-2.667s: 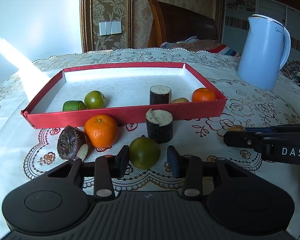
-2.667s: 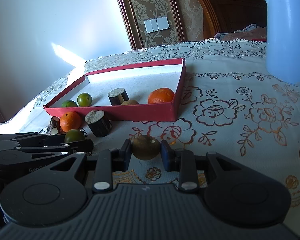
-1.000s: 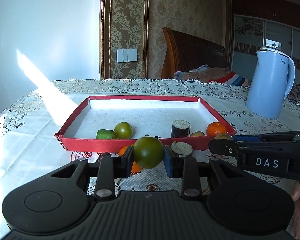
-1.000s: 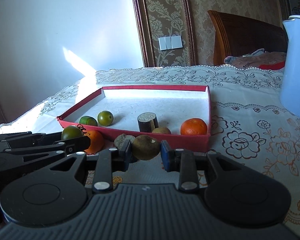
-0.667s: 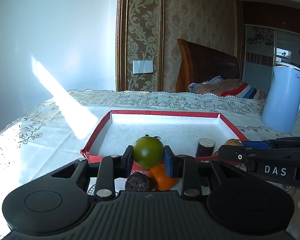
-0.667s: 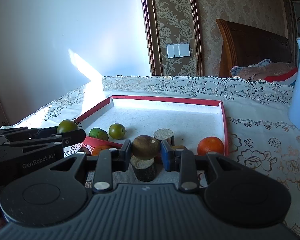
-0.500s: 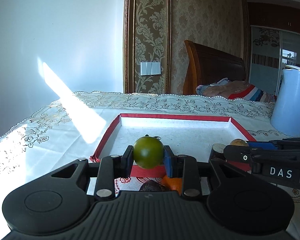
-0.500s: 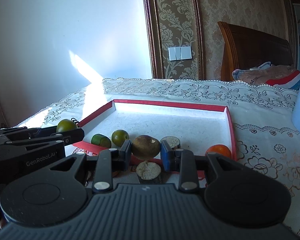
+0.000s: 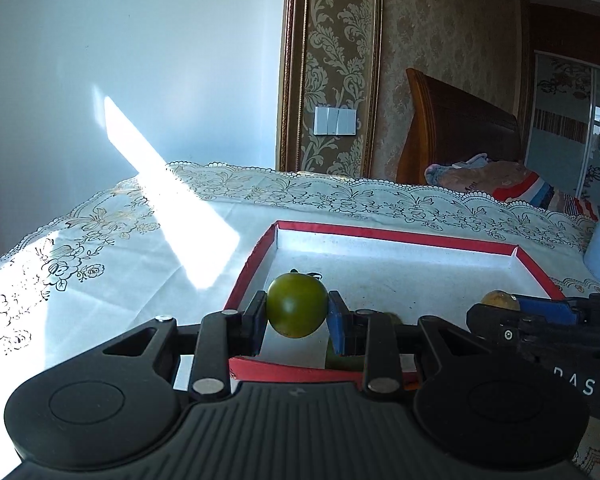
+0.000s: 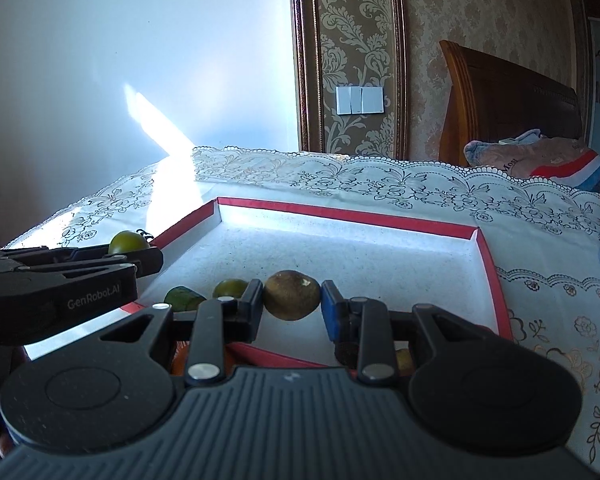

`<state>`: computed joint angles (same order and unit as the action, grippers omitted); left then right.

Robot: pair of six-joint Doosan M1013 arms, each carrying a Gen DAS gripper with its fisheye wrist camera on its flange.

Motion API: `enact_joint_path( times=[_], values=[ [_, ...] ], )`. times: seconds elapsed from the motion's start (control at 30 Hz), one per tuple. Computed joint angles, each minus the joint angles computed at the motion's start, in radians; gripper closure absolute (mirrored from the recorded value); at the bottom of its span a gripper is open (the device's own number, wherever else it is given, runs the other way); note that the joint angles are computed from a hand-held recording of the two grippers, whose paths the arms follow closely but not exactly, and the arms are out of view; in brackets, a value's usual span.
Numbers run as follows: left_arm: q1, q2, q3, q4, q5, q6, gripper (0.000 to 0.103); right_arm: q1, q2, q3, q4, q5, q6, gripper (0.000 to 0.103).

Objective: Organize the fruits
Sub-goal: 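Lift the lime with left tool over the tray while right tool carries the brown fruit there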

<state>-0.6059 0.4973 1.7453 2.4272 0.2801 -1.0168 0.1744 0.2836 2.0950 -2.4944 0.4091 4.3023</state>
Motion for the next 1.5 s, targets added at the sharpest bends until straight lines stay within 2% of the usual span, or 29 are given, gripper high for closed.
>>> enact_joint_path(
  times=[0.53,1.1,1.5],
  values=[
    [-0.006,0.023,-0.032,-0.257,0.002,0.256,0.073,-0.012,0.026,-0.015,0.005,-0.020,0.000,0.073],
    [-0.012,0.033,-0.047,-0.389,0.008,0.396,0.072,-0.015,0.034,-0.016,-0.003,-0.017,0.016,0.073],
    [-0.012,0.035,-0.050,-0.431,0.006,0.443,0.072,-0.013,0.043,-0.025,0.034,-0.026,-0.026,0.073]
  ],
)
